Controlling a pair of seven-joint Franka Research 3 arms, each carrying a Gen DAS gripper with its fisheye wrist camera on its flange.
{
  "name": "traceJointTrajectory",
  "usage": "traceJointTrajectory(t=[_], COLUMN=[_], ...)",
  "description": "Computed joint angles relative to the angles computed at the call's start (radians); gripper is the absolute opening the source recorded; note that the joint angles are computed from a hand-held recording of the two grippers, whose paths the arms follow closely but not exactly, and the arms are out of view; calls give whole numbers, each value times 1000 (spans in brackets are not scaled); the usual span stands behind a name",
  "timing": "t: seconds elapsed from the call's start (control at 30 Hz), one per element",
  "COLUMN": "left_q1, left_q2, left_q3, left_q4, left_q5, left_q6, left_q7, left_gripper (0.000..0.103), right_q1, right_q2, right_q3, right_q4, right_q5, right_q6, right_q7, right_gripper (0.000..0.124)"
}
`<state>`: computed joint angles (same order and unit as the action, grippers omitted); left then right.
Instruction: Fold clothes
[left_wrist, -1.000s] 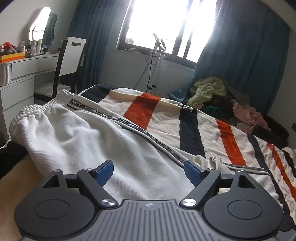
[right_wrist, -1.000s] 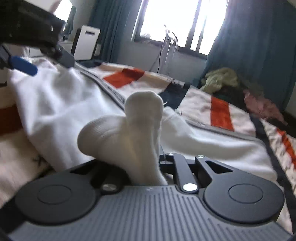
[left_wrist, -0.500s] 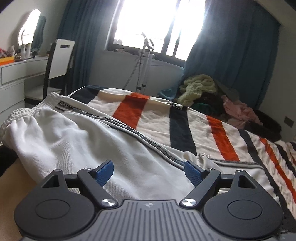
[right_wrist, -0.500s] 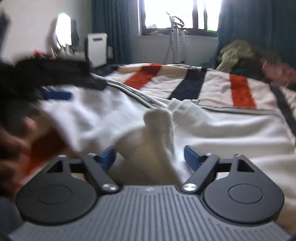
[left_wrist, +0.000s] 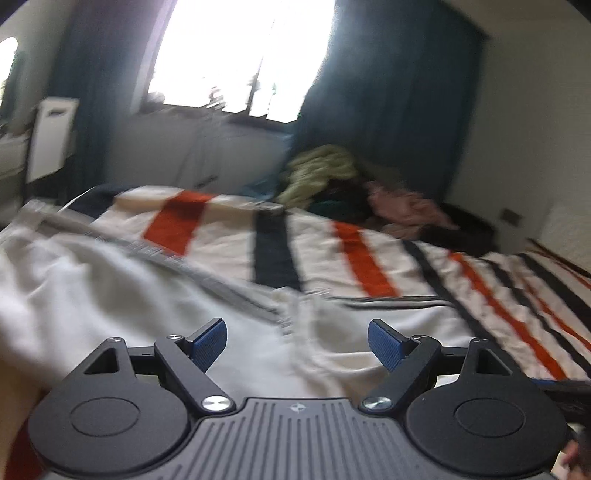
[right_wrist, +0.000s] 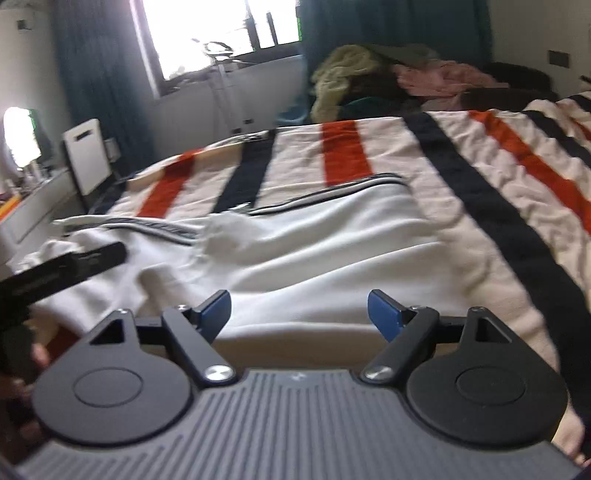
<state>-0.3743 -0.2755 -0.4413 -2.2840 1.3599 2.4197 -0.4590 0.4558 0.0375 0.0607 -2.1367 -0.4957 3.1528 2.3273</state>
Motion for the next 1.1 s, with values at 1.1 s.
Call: traceJointTrajectory(t=[1.1], left_q1=[91], left_q2=[265], left_q3=[145], left_q4=[254], left_q5=[-349], left_q6=[286], left_q7=[377], left_gripper=[89], right_q1=[-47], right_q2=[100], right_q3=[50], right_q4=[88], right_q5=[439], right_q6=[-55], right_q7=[-202], right_gripper=[83])
